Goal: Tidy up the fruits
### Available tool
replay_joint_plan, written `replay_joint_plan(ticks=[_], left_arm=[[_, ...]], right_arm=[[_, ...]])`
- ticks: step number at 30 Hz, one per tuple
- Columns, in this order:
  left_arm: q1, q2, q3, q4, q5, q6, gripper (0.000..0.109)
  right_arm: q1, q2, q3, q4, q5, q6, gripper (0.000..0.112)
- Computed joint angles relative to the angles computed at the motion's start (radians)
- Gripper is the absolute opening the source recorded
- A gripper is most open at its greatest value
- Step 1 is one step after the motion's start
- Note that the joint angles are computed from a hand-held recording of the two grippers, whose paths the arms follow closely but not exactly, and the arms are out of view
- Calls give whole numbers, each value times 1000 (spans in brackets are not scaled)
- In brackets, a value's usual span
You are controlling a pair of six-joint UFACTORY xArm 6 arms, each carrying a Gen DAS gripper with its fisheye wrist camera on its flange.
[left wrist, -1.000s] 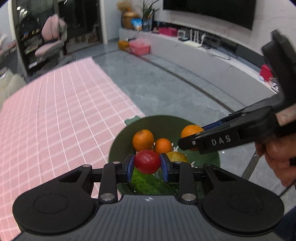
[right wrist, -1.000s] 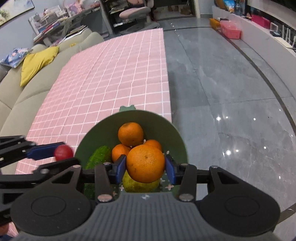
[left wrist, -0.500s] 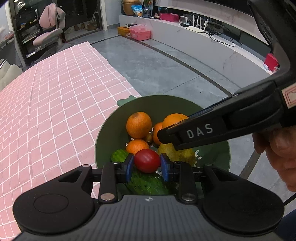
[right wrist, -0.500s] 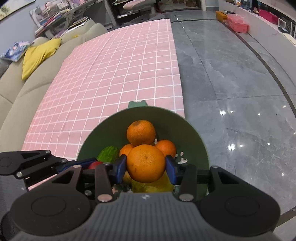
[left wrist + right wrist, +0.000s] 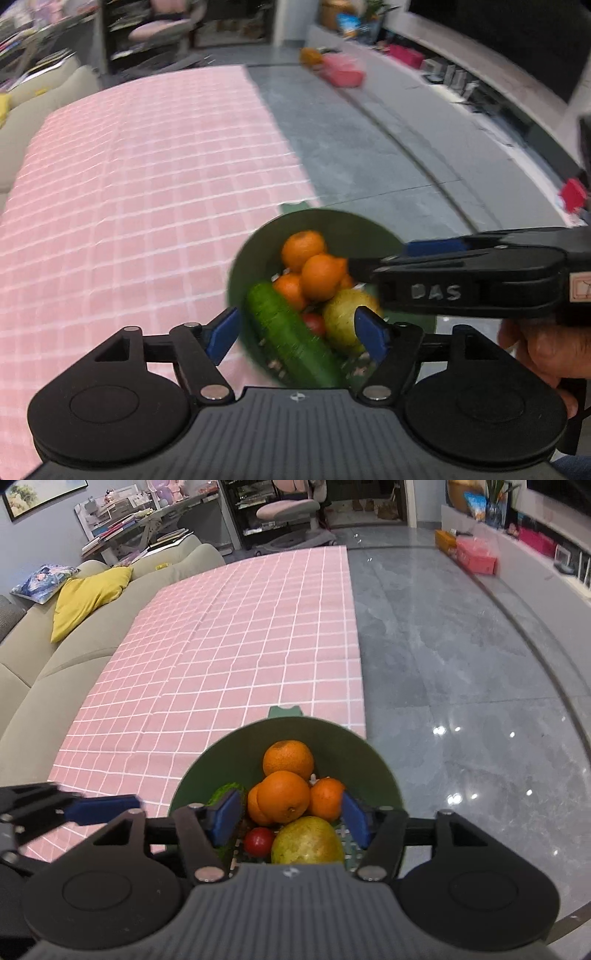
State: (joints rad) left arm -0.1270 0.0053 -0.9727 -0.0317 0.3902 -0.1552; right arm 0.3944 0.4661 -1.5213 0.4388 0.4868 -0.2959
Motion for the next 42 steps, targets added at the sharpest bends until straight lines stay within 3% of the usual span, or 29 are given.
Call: replay_joint_plan(ticks=[3, 5, 10, 14, 20, 26, 42], left_arm=[[1, -70, 28, 117, 57, -182, 86], [-2, -104, 45, 144, 68, -235, 87], [-20, -190, 102, 238, 98, -361, 89], [-38, -237, 143, 322, 117, -480, 90], [-64, -311, 194, 456, 170, -640, 91], [-98, -341, 218, 515, 189, -689, 90], [-116, -355, 229, 557, 198, -720, 90]], right_arm=[[5, -52, 56, -73, -39, 37, 69], [4, -93, 95, -68, -52, 28, 72], [3, -209, 207, -136, -83, 78, 93], [5, -303, 302, -171, -107, 108, 99], [1, -410, 424, -337, -117, 295, 99], [7, -516, 562, -498, -159, 397, 98], [8, -544, 593, -480, -160, 399, 98]])
